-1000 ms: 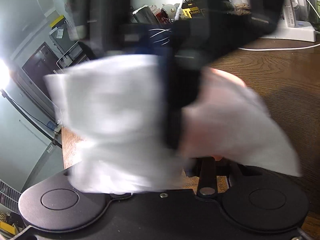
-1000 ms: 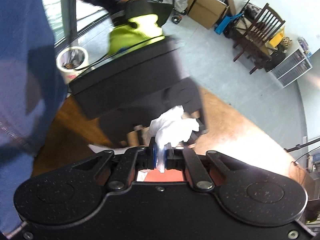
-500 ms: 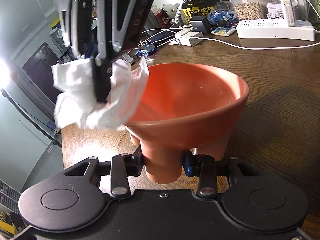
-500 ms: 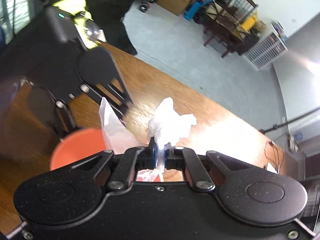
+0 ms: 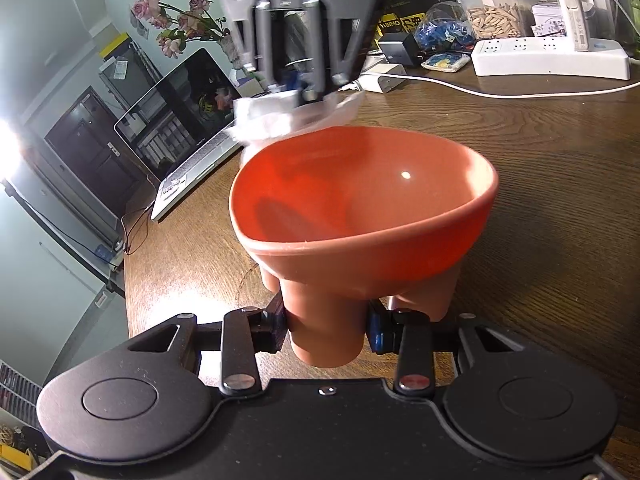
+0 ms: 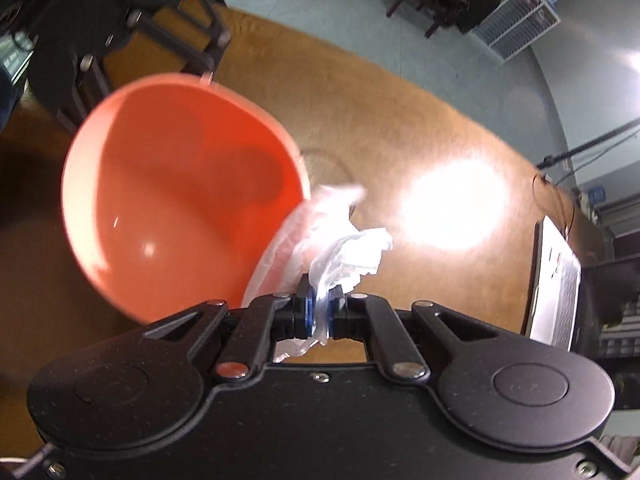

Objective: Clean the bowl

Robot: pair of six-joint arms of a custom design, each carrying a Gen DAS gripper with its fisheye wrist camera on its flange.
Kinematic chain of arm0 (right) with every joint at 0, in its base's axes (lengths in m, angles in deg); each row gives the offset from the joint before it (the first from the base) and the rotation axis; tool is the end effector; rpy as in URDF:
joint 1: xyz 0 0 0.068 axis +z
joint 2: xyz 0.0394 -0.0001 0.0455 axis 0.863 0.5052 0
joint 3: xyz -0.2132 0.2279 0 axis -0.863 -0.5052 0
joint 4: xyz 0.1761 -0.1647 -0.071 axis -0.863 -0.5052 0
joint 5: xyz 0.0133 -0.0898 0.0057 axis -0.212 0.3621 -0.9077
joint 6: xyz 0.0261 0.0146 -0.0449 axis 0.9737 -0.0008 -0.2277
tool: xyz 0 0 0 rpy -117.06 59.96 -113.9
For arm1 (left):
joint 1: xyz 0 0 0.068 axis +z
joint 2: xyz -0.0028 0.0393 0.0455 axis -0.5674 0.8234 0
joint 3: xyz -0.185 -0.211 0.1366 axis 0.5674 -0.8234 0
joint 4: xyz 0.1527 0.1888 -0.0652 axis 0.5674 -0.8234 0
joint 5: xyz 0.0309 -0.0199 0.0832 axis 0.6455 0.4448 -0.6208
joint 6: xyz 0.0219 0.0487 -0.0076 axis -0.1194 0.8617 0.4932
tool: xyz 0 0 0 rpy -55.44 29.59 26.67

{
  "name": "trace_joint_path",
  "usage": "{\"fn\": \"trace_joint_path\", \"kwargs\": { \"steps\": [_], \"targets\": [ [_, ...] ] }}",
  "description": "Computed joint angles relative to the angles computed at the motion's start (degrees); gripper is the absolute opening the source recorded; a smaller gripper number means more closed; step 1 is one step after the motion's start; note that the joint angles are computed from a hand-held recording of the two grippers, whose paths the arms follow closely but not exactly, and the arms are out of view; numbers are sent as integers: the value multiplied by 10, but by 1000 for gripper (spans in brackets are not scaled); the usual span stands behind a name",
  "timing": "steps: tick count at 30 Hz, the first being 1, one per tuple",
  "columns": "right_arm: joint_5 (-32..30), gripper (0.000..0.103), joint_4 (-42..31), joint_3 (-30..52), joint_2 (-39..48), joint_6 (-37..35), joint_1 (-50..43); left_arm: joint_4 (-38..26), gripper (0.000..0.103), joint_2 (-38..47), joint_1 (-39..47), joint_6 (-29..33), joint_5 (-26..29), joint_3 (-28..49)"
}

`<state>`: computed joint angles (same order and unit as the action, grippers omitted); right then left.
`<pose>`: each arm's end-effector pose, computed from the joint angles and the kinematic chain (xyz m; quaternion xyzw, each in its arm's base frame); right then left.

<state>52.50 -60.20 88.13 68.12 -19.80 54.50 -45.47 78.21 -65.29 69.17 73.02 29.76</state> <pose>0.1938 -0.0147 0.3090 -0.5180 0.8267 -0.0976 0.1970 0.2365 -0.1559 0.1182 0.6840 0.5866 -0.0753 0.4270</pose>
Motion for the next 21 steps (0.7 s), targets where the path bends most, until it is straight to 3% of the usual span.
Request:
{"fn": "trace_joint_path", "kwargs": {
  "steps": [10, 21],
  "targets": [
    [-4, 7, -56, -48, -50, -46, -43, -4, 37, -3, 2, 5, 0, 2],
    [-31, 6, -163, -68, -123, -73, 2, -4, 37, -5, -1, 5, -3, 1]
  ]
}}
